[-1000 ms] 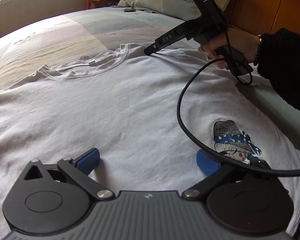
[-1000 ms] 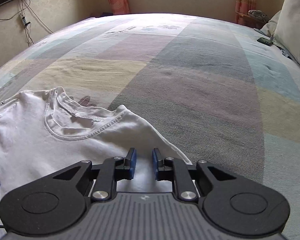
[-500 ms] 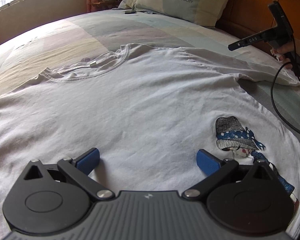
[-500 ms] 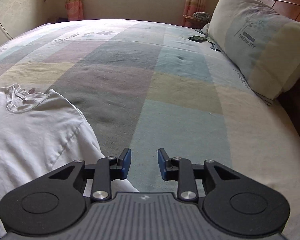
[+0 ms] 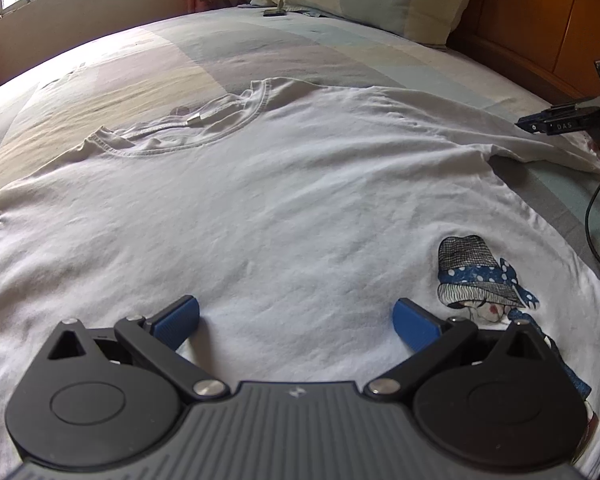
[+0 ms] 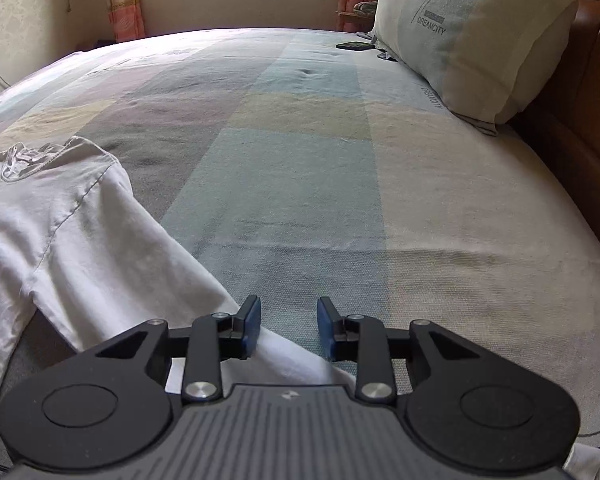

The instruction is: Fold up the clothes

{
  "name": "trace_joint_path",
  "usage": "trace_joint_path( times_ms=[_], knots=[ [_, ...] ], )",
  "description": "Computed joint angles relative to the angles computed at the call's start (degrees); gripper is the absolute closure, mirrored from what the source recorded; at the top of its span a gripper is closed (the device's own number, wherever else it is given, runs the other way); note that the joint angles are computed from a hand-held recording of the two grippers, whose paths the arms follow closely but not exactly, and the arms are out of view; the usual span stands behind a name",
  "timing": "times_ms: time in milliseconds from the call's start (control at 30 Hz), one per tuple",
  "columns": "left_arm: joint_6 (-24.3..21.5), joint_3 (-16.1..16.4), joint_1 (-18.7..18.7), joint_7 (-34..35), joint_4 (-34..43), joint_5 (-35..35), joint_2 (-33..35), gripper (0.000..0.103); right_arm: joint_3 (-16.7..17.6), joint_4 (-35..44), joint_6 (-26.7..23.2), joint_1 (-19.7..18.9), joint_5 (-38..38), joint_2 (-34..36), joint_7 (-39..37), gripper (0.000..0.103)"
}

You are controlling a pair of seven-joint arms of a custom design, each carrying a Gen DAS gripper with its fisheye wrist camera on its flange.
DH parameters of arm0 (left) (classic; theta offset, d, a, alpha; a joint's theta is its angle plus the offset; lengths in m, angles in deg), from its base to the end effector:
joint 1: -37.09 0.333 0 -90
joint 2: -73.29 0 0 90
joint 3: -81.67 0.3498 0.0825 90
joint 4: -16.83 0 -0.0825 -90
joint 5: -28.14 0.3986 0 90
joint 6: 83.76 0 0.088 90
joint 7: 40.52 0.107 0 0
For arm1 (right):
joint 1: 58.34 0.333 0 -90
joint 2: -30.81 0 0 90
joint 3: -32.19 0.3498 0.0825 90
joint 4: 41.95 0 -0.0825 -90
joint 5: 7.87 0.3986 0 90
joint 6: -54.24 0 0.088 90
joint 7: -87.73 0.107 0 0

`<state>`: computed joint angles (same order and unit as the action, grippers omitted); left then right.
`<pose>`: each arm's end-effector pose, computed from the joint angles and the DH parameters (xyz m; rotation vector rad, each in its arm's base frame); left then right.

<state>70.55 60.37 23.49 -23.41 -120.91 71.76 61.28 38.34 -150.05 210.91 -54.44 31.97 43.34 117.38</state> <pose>0.3978 -0.3122 0.4582 -1.8508 1.7919 -0.6867 0.6657 0.0877 0.4823 -2.1917 1.0726 -0.5039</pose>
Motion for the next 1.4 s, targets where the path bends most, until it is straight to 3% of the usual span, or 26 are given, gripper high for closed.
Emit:
trace_joint_path(
  times_ms=[100,233,367,400,500,600,767,833,867,933,1033,1100,1267,1400],
  knots=[
    [-0.46,-0.03,-0.12,-0.02,0.18,-0.24,0.06,0.001,0.88,-2.03,2.17,-0.18,1.94,-1.38,-5.11,0.068],
    [-1.10,-0.03,-0.33,-0.08,0.44,-0.53,0.16,0.001,0.21,-2.07,2.67,0.54,-0.09,-1.48,-7.47,0.054],
    [-1.26,-0.01,-0.39,-0.40,0.52,-0.25,0.23,0.001,-0.29,-1.79,0.88,0.55,-1.95,-1.45,-7.88,0.054],
    [-1.28,-0.01,-0.40,-0.50,0.53,-0.16,0.25,0.001,-0.37,-1.44,-0.61,0.33,-1.78,-1.48,-7.47,0.055],
    [-1.33,0.04,-0.46,-0.65,0.57,0.00,0.29,0.001,-0.47,-1.07,-4.09,-0.02,-0.42,-1.87,-7.72,0.083],
    [-1.52,0.08,-0.56,-0.67,0.64,-0.03,0.31,0.001,-0.58,-2.70,0.00,1.25,-0.85,-2.45,-8.19,0.098],
    [-1.88,0.07,-0.66,-0.94,0.86,-0.05,0.45,0.001,1.04,-1.55,11.31,1.41,5.48,-0.49,-4.79,0.098],
    [-1.83,0.04,-0.65,-1.27,0.81,0.29,0.43,0.001,-1.66,-2.06,17.39,4.61,-2.47,0.66,3.57,0.096],
    [-1.73,0.05,-0.64,-1.44,0.73,0.45,0.39,0.001,-0.97,-1.62,17.34,3.98,-2.86,0.81,4.59,0.093],
    [-1.70,0.07,-0.64,-1.61,0.70,0.62,0.39,0.001,4.47,-0.10,15.12,-0.89,2.62,0.91,0.44,0.090],
    [-1.63,0.09,-0.63,-1.82,0.66,0.81,0.40,0.001,7.75,2.73,9.59,-2.85,8.01,1.25,-5.16,0.090],
    [-1.60,0.07,-0.62,-2.02,0.64,0.99,0.40,0.001,7.41,5.27,5.07,-1.65,8.74,2.33,-6.23,0.090],
    [-1.61,0.15,-0.70,-2.11,0.65,1.06,0.42,0.001,4.62,11.15,-2.06,3.44,1.62,6.51,-0.13,0.090],
    [-1.22,0.08,-0.51,-2.56,0.42,1.69,0.32,0.001,3.58,12.29,-11.90,4.21,-3.70,6.93,3.18,0.091]
  ],
)
